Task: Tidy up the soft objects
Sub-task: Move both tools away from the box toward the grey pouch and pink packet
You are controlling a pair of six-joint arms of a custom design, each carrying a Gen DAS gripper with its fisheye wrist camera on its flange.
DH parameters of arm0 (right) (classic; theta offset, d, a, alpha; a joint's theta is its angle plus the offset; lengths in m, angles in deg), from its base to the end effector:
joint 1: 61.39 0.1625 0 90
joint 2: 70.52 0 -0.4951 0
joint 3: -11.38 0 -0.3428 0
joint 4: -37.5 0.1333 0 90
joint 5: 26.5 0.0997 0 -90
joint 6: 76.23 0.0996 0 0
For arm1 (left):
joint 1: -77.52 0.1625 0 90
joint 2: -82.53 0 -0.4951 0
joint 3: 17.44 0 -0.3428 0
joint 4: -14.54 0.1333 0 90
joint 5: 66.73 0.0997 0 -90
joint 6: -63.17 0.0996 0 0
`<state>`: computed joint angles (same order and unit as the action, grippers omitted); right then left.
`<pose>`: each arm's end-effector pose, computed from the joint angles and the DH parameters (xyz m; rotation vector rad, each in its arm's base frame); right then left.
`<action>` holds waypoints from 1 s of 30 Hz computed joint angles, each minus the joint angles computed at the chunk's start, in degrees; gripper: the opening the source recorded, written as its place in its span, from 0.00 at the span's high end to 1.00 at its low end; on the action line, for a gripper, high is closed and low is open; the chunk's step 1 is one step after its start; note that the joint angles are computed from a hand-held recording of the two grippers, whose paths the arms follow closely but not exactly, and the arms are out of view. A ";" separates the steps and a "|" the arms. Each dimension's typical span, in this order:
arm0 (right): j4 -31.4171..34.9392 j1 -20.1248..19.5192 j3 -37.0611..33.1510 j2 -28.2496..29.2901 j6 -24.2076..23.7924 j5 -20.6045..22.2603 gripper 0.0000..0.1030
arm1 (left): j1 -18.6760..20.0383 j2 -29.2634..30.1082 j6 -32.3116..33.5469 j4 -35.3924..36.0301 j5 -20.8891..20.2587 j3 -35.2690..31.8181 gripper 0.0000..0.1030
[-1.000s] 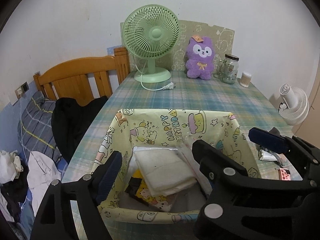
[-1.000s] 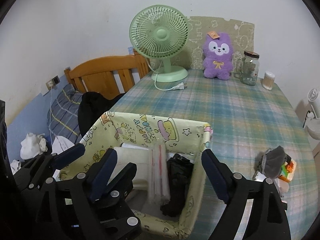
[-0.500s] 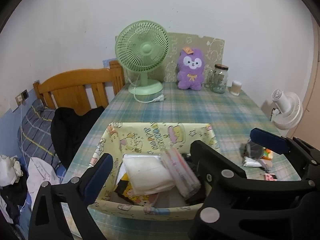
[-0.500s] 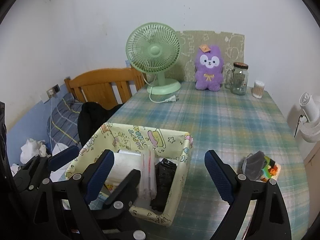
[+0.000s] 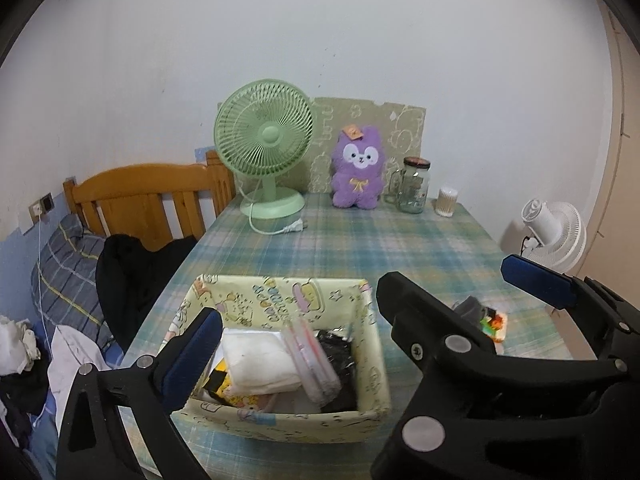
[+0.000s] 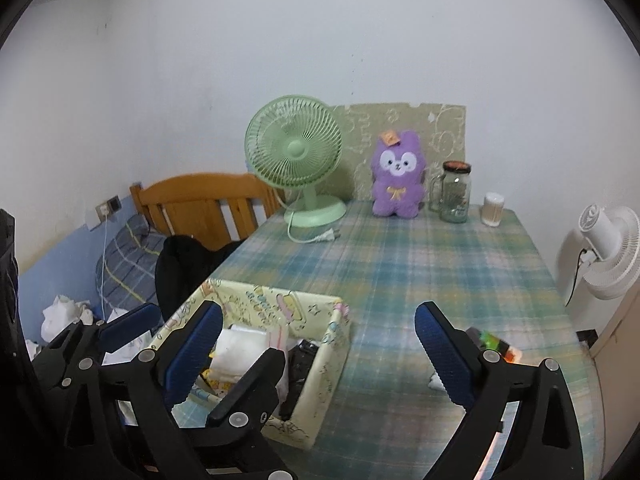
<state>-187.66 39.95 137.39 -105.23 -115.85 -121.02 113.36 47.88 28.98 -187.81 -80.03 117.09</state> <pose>0.2292 -0.5047 0.0992 1.1221 -2.4543 1.0274 -0.2306 -0.4506 0.1054 0.1755 1.9876 -1.2518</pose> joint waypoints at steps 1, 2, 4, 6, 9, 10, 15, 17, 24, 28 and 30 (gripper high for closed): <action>-0.44 -0.20 0.33 -0.39 0.00 0.28 0.04 | -0.17 0.15 0.35 -0.19 0.18 -0.19 0.00; -0.68 -0.32 0.53 -0.69 -0.04 0.41 0.03 | -0.50 0.41 0.71 -0.26 0.46 -0.55 0.00; -1.14 -0.69 1.04 -1.51 -0.03 0.74 0.03 | -0.92 0.73 1.10 -0.16 0.63 -1.17 0.00; -1.44 -0.99 1.51 -2.21 0.03 0.98 0.03 | -1.33 0.84 0.77 0.86 0.48 -1.84 0.00; -2.39 -1.56 2.31 -3.14 -0.01 1.27 0.03 | -1.72 1.23 0.72 1.07 0.10 -2.56 0.00; -2.61 -1.73 2.47 -3.45 -0.04 1.15 0.03 | -1.83 1.25 -0.45 2.29 0.29 -2.87 0.00; -3.62 -2.54 3.18 -4.63 -0.63 1.23 0.03 | -2.33 1.99 -3.92 5.61 0.32 -4.59 0.00; -3.45 -2.99 3.26 -5.13 -0.65 1.28 0.03 | -2.37 2.07 -4.73 6.81 -0.39 -5.15 0.01; -4.43 -5.05 4.06 -6.52 -1.30 1.72 0.03 | -2.51 5.06 -1.23 3.40 -1.45 -8.03 0.01; -4.37 -6.23 4.12 -7.16 -1.88 2.22 0.03 | -2.52 6.72 0.45 2.09 -1.16 -9.71 0.01; -4.42 -6.81 4.16 -7.37 -2.17 2.52 0.03 | -2.41 7.76 2.11 0.77 -1.22 -10.81 0.01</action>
